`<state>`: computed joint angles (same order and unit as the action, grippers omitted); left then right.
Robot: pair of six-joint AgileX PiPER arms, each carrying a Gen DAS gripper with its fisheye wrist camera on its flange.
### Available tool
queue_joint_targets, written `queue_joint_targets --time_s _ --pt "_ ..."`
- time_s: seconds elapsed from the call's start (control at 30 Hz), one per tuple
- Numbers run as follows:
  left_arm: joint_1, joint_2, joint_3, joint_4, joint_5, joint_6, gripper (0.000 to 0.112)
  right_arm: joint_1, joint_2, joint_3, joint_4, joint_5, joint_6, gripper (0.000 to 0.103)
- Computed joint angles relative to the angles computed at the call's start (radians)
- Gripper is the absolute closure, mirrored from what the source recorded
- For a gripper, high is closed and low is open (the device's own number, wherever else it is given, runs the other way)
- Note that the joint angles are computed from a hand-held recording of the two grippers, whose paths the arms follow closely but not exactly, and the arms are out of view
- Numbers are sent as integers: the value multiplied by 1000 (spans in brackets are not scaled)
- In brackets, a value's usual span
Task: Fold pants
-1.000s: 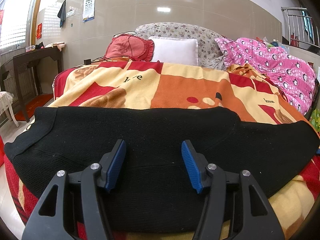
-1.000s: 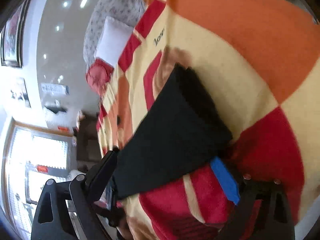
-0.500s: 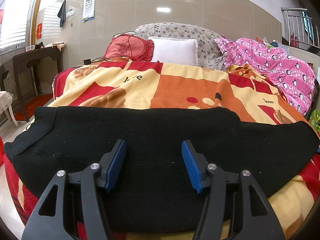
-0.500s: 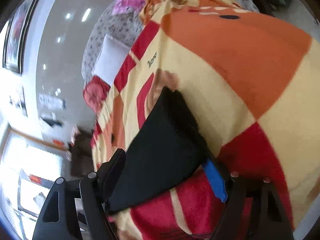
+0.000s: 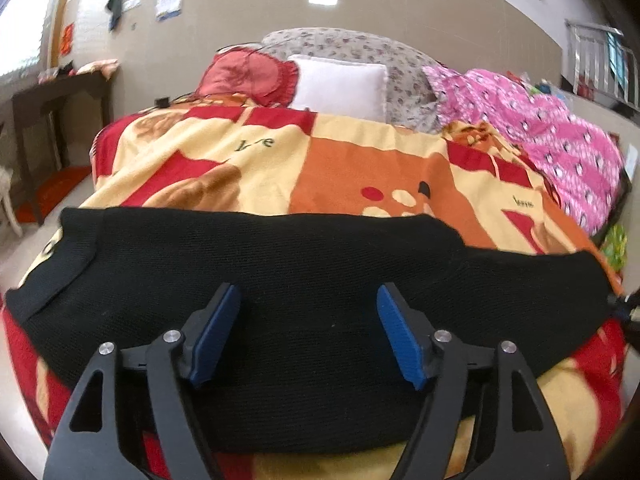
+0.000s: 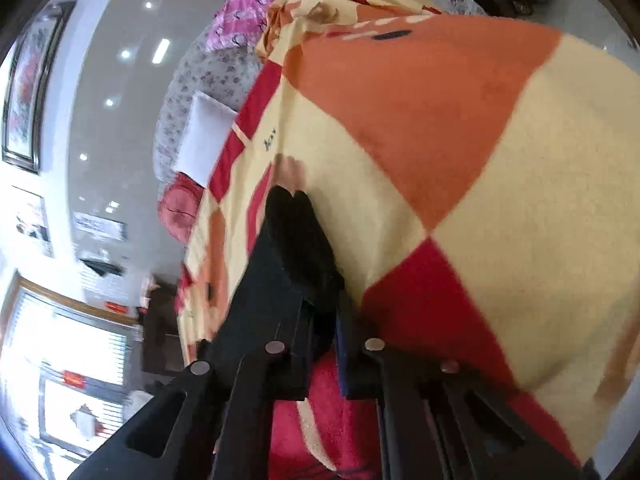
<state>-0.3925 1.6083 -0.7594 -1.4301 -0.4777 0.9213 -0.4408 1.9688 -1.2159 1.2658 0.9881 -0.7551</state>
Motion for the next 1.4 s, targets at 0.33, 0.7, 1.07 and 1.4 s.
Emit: queue_joint_targets --time_s 0.33,0.7,1.07,1.4 --pt "-68 -9 61 6 -115 -101 30 34 -92 137 164 -100 -95 95" --pt "-20 -58 149 220 -99 -363 30 678 -247 75 204 -285 -585 95" --pt "-25 -45 134 180 -103 -308 26 869 -135 -7 -172 -424 -368 93" --pt "4 -215 225 539 -86 -533 26 662 -342 222 66 -250 -638 65"
